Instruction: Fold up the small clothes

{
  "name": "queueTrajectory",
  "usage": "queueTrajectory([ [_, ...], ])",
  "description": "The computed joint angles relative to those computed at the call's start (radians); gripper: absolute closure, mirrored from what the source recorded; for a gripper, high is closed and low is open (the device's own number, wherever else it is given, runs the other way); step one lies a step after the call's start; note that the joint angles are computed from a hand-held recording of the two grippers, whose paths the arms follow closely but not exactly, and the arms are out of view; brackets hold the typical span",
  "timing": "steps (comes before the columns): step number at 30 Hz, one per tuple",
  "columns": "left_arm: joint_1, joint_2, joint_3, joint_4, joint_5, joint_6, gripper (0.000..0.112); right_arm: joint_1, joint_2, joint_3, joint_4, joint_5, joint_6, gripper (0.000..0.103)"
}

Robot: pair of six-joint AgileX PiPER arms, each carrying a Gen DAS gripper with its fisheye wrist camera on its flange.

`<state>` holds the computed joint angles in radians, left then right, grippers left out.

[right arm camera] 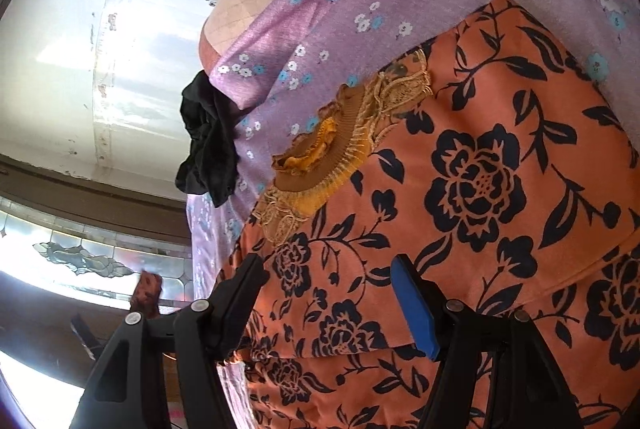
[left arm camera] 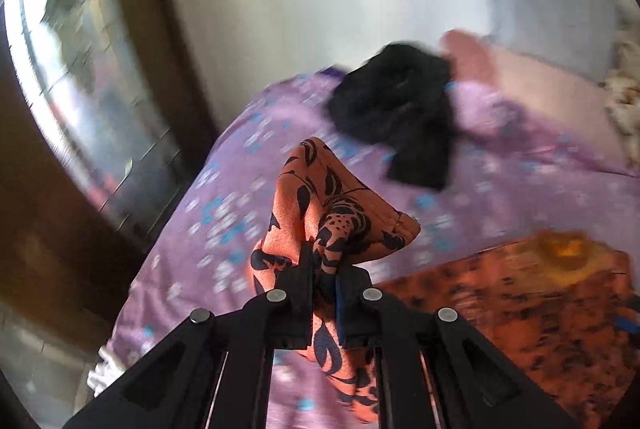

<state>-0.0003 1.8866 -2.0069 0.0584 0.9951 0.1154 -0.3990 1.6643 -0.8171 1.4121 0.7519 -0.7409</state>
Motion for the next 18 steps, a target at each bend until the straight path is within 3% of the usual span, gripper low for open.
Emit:
queueTrajectory([
  [7, -0.285, -0.04, -0.03, -0.054, 0.022, 0.047, 0.104, -0.12, -0.043, 0.029, 0.021, 0.042, -0.03, 0.034],
  [13, -0.504, 0.103, -0.148, -0.145, 0.099, 0.027, 0.1, -0.286, -0.017, 0.007, 0.006, 0.148, -0.032, 0.033],
  [15, -0.523, 0.175, -0.218, -0.239, 0.155, 0.041, 0.084, -0.348, -0.008, 0.002, 0.003, 0.181, -0.03, 0.032],
  [16, -0.53, 0.185, -0.214, -0.287, 0.151, 0.04, 0.08, -0.377, 0.0, -0.005, 0.001, 0.193, -0.025, 0.031],
  [18, -0.522, 0.161, -0.151, -0.35, 0.095, 0.038, 0.061, -0.423, 0.024, -0.02, -0.005, 0.218, -0.009, 0.031],
])
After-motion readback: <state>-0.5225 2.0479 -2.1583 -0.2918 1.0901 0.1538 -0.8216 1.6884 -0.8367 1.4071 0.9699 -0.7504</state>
